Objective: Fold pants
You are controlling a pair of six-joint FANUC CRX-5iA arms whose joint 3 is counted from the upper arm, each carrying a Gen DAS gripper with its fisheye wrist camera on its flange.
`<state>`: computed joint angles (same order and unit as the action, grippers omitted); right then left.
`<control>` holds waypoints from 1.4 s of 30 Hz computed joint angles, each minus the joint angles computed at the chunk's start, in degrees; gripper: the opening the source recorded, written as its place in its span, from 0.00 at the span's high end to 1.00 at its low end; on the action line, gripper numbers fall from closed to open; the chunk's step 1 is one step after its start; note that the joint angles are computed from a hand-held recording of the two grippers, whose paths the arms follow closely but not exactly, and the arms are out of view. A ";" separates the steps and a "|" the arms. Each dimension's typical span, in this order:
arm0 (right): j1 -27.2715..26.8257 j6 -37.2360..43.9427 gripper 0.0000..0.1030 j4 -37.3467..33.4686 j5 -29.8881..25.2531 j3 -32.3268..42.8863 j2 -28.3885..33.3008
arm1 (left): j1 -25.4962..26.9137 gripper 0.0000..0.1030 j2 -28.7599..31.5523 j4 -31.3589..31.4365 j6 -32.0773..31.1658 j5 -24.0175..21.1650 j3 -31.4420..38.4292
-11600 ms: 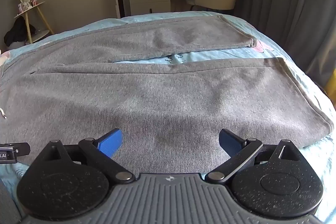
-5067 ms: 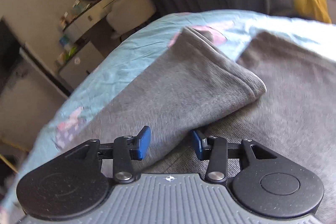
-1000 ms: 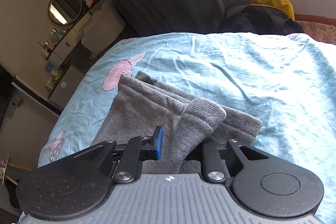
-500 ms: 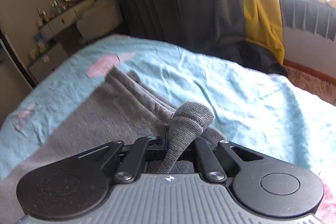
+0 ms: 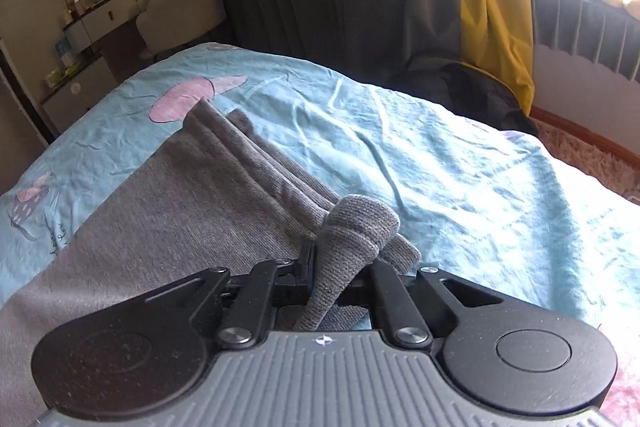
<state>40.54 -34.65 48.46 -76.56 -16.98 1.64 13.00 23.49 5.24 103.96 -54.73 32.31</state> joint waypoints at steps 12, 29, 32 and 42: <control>-5.18 5.21 0.39 12.32 6.13 -1.87 -0.80 | -8.36 0.09 -3.36 10.62 -19.84 11.97 -5.63; -14.32 24.90 0.90 11.95 29.43 -1.89 0.37 | -15.85 0.12 1.30 4.44 -15.07 9.38 -4.22; -13.86 31.00 0.90 11.29 37.52 -4.38 -2.53 | -15.94 0.12 1.14 4.12 -14.50 9.89 -4.49; -19.11 22.91 0.68 6.34 47.72 -6.89 -4.97 | -16.06 0.12 0.45 3.80 -14.05 11.00 -5.43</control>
